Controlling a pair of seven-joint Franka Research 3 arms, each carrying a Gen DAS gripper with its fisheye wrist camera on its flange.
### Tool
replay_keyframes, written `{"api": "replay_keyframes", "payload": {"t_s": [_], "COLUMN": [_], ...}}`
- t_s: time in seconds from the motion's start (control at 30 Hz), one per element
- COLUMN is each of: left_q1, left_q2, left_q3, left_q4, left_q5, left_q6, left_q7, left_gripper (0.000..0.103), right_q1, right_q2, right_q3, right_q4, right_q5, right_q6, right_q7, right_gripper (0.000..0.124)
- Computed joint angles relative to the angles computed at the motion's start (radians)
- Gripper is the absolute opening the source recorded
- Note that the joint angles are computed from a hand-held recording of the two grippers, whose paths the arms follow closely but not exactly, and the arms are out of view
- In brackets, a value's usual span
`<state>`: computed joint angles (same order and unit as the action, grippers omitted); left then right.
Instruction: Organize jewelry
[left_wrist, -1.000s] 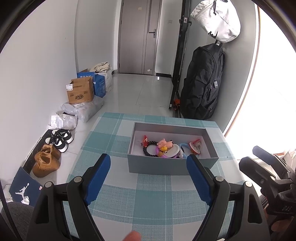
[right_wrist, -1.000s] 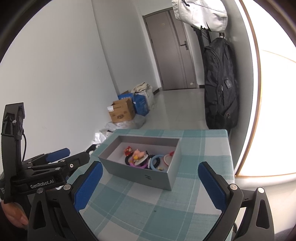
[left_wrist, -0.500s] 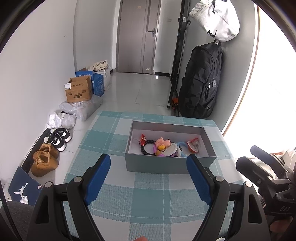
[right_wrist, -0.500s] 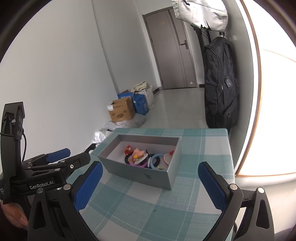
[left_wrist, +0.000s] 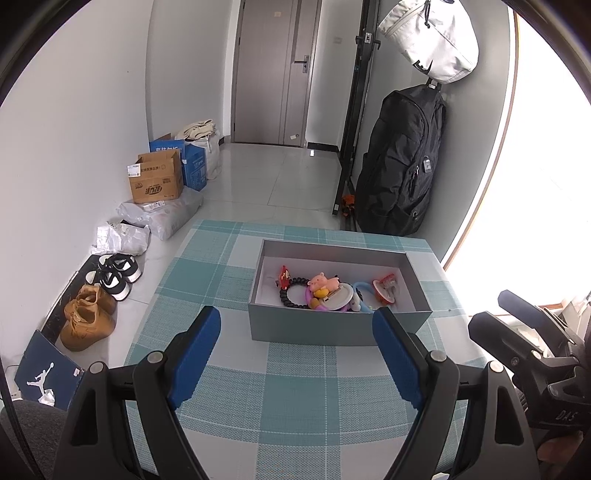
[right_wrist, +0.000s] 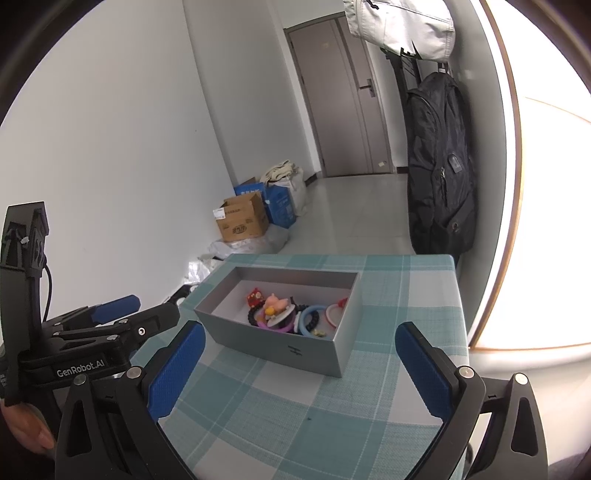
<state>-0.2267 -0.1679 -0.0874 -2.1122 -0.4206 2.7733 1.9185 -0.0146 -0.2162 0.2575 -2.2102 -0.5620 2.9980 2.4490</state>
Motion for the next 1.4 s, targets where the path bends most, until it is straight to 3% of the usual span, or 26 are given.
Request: {"api": "replay_keyframes", "payload": {"t_s": [1.4], "left_q1": [-0.004], "left_q2": [0.005], "left_q3": [0.004], "left_q4": [0.003], "left_q5": [-0.037], "left_q6": [-0.002], "left_q7": [0.019], "left_gripper": [0.081], "right_q1": [0.014], "right_q2": [0.009], "right_q3": [-0.015], "right_q4": [0.0], "right_q5": [-0.001], "right_q6": [-0.007], "right_q7": [-0.005], "right_gripper": [0.103]}}
